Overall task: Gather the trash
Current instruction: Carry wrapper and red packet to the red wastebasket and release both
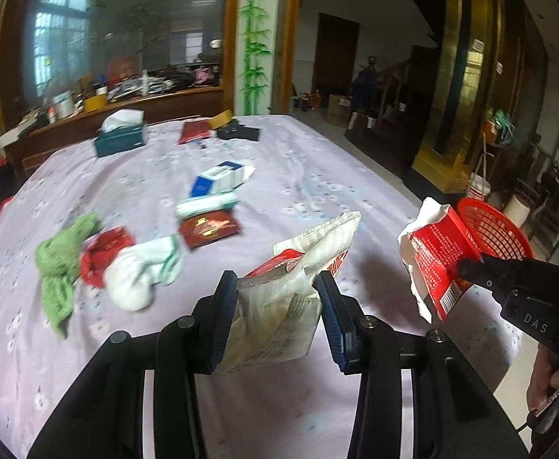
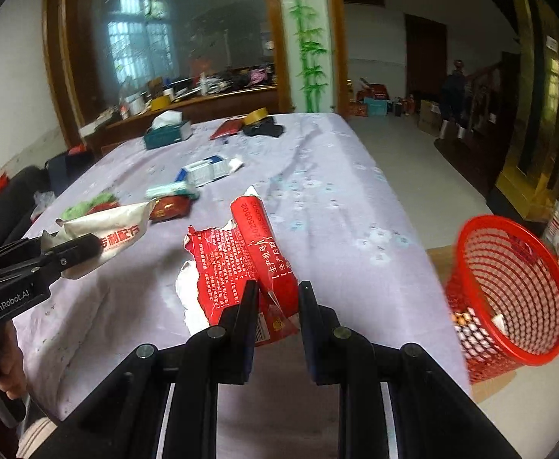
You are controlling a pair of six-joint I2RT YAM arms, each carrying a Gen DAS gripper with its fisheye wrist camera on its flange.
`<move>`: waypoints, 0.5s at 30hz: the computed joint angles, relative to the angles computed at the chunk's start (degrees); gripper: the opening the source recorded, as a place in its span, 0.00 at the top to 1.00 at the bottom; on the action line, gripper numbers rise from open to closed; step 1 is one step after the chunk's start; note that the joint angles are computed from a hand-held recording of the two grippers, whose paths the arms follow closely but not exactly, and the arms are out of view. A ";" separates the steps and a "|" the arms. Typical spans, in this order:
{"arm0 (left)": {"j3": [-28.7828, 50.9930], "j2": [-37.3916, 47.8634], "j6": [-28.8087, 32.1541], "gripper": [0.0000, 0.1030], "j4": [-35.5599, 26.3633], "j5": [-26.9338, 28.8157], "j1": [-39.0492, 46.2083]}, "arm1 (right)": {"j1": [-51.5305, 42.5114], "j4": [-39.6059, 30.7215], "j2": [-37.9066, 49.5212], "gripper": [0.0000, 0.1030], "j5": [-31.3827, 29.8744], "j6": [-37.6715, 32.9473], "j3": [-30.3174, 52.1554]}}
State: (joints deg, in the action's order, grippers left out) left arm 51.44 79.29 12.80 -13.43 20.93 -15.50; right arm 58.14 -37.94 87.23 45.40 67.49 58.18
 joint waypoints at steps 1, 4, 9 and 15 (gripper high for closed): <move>0.32 0.18 -0.51 0.60 0.23 -0.74 -1.56 | 0.04 -0.52 -1.52 0.78 0.18 1.27 -1.45; 1.29 0.87 -1.58 0.60 0.61 -2.35 -5.47 | 0.18 -3.50 -4.86 0.78 1.05 4.75 -4.33; 2.50 2.49 -2.67 0.60 1.48 -4.68 -10.75 | 0.73 -7.95 -9.87 0.78 1.97 9.73 -8.19; 4.40 4.58 -3.99 0.60 1.88 -6.74 -15.85 | 2.45 -13.35 -14.82 0.78 3.29 15.01 -11.14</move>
